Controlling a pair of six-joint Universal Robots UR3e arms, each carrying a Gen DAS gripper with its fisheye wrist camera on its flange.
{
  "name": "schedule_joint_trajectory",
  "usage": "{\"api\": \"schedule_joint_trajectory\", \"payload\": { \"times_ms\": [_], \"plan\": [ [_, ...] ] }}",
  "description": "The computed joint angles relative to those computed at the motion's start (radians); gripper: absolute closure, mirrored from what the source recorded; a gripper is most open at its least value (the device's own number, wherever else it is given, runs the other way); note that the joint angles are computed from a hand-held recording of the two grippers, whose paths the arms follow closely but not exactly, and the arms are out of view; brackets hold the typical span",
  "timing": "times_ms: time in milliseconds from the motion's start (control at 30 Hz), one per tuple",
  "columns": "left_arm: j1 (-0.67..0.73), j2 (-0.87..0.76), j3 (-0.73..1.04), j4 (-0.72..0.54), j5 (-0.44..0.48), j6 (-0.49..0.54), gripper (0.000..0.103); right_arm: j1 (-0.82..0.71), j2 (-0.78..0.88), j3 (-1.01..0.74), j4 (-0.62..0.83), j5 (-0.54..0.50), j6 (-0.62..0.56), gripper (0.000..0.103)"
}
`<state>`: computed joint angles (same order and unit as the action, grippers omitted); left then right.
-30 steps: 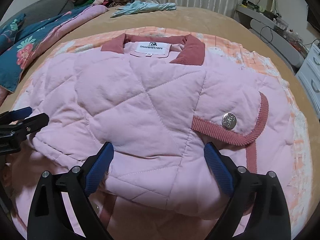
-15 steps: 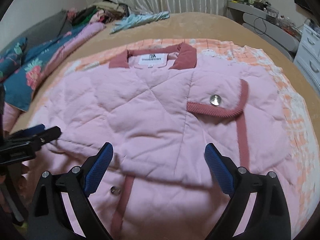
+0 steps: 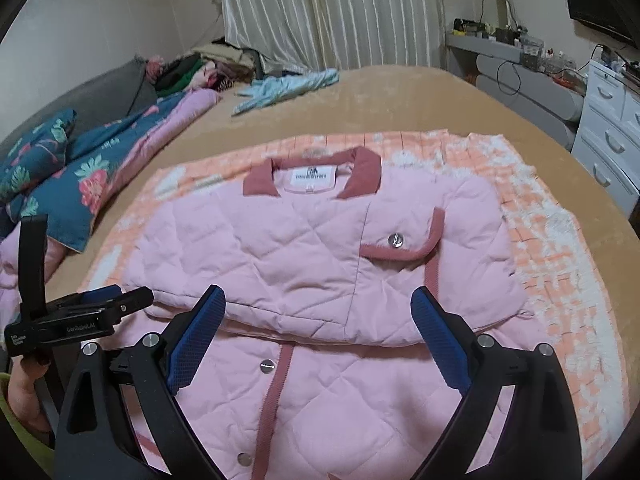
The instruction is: Fold large clothes
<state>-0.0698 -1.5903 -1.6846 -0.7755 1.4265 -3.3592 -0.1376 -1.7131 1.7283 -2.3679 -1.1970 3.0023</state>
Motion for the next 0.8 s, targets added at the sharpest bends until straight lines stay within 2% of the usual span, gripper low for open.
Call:
{"api": "schedule_joint_trajectory", "payload": {
  "times_ms": [500, 800],
  "plan": [
    [-0.027, 0.160, 0.015, -0.098, 0.013, -0.010, 0.009, -0.131, -0.253, 0.059, 0.130, 0.103, -0.043, 0.006],
    [-0.062, 0.203, 0.040, -0.135, 0.028, -0.028, 0.009, -0.224, -0.379, 0.075, 0.239, 0.179, -0.089, 0.006]
  ]
}}
